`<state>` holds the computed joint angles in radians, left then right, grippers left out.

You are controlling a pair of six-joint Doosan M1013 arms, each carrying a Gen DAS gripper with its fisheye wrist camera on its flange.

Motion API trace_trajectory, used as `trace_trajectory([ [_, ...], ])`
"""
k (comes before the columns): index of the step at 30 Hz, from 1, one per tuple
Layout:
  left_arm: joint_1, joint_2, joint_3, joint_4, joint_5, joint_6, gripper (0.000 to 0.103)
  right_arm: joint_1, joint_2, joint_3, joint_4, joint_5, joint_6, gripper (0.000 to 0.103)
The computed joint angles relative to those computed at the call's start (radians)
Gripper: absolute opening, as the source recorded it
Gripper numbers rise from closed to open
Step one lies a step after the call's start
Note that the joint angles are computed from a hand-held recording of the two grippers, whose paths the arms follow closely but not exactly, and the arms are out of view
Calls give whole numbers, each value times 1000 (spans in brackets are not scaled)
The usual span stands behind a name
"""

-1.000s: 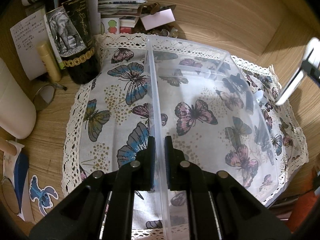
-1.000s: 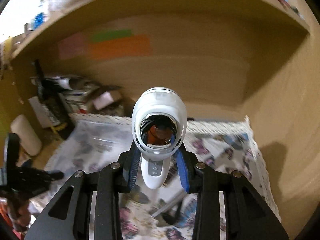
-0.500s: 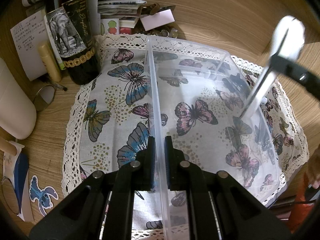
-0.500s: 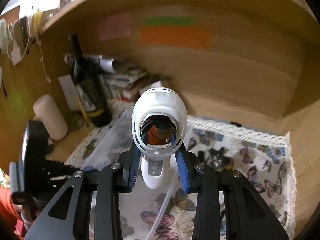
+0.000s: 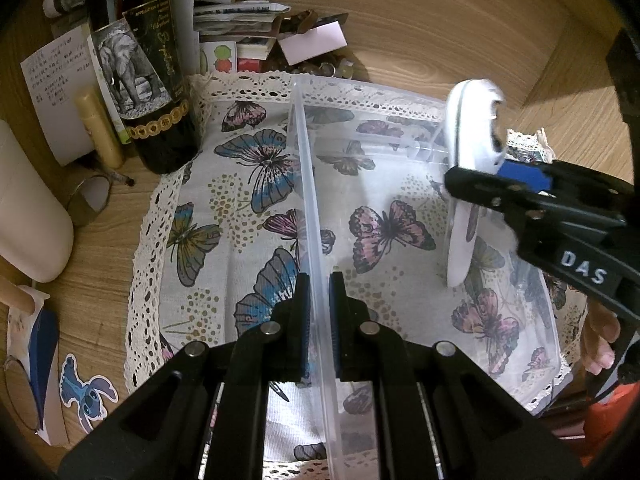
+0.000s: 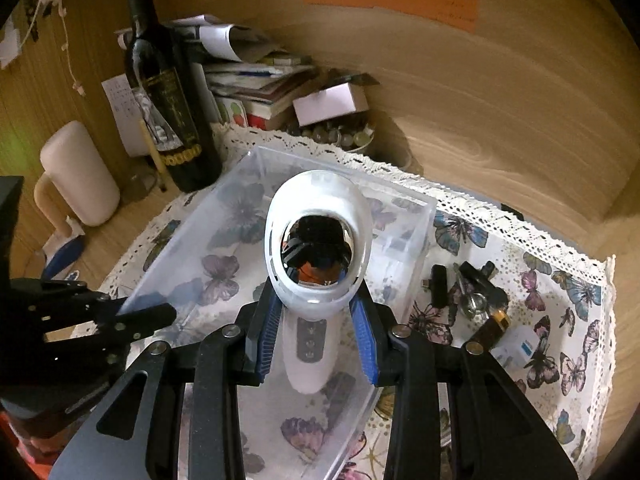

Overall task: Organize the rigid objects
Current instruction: 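Lift the white facial device with the right tool and release it into the box, then reach down and grasp the black ribbed cap with the right tool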

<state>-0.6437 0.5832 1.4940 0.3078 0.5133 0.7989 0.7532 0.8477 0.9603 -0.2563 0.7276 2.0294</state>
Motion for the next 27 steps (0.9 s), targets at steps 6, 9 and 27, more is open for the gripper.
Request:
trace_trajectory([
  [6, -1, 2, -3, 6, 5, 0, 9, -2, 37, -60, 28, 81, -36, 32],
  [9, -1, 2, -3, 8, 5, -1, 9, 0, 38, -59, 16, 82, -35, 35],
  [27, -2, 6, -9, 19, 13, -6, 9, 14, -104, 158, -428, -71, 441, 64],
])
